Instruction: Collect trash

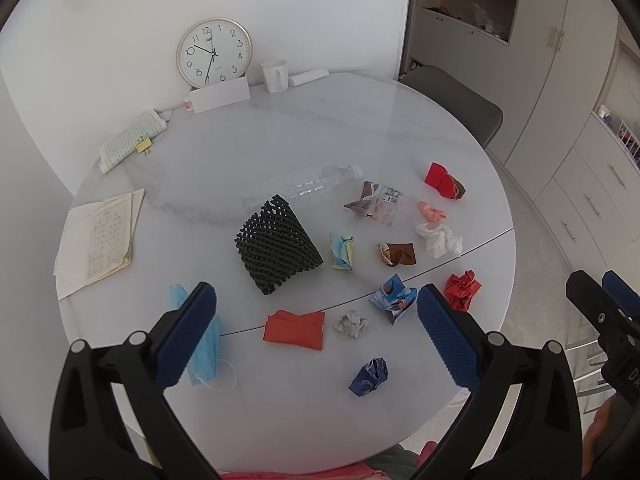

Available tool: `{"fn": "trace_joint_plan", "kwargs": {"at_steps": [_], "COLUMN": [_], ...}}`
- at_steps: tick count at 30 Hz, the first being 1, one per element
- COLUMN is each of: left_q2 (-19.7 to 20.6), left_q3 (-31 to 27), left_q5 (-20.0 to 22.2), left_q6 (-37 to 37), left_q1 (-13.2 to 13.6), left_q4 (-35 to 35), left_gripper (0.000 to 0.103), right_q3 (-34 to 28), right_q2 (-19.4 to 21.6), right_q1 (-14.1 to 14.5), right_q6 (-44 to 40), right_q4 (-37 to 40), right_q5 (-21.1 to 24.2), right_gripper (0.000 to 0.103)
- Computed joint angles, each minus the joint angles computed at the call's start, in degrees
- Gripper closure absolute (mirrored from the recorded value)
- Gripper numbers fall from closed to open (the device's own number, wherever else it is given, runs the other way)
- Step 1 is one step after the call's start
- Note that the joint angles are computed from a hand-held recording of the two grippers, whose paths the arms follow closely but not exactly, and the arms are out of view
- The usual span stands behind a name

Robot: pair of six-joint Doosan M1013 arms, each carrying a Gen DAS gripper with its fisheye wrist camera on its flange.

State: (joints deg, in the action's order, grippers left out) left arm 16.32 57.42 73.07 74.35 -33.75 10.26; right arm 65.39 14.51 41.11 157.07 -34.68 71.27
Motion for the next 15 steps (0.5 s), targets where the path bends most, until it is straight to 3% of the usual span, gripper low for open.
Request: {"fn": "trace_joint_plan", "kwargs": {"at_steps": [15], "left_q2": [0.0], "left_q3": [-0.1], "left_q5": [0.3], "left_q6": [0.2], "left_q1": [0.1], "left_q4": [-0.3], "left_gripper": [0.006], "right_q3": [-0.4], "right_q2": [0.2], "right_q1": [0.1], "right_q6": [-0.5], "right_q4": [0.4], "right_q5": [0.4], "right_gripper": [0.002]}}
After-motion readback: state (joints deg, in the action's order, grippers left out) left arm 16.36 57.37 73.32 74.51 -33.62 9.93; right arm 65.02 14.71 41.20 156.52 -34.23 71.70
